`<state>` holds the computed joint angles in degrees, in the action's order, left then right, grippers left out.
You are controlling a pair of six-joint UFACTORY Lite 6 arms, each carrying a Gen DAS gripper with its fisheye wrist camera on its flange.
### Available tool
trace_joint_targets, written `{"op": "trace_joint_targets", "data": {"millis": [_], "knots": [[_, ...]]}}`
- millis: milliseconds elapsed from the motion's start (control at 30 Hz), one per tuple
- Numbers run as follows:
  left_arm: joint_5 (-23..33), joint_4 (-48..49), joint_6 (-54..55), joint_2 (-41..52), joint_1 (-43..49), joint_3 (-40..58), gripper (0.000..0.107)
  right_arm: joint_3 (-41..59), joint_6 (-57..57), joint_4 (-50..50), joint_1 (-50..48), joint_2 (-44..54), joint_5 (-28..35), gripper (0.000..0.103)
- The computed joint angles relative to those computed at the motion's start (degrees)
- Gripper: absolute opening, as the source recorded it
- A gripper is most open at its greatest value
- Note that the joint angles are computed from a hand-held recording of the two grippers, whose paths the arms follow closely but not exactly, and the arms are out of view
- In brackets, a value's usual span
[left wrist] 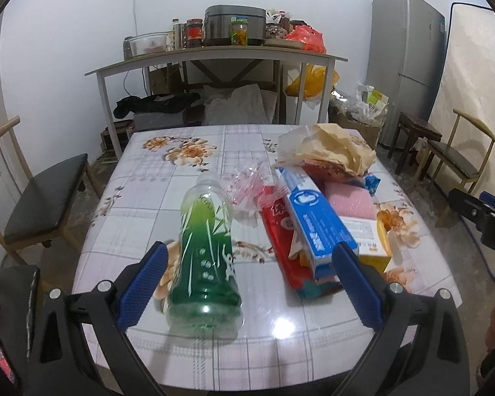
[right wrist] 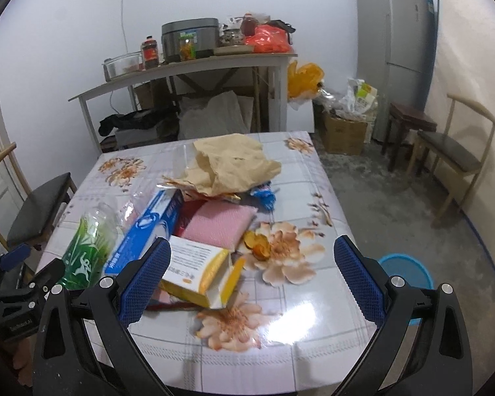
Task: Collect trash
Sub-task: 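Move the right tool to the green bottle and close on it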
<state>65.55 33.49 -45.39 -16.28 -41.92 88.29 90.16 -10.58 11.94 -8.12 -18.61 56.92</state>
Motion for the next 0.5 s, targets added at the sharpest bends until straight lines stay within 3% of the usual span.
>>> {"op": "trace_joint_targets", "data": {"millis": [300, 500], "knots": [[-6.57, -11.39, 13.02, -2.51, 11.58, -2.16, 0.097, 3.85, 2.7, 0.2, 8.61, 4.96, -0.01, 0.095], [-9.99, -22.08, 27.48, -8.76, 24.53, -9.34, 0.097, 15.98, 2.27, 8.03, 15.84, 15.84, 3.72, 0.095]]}}
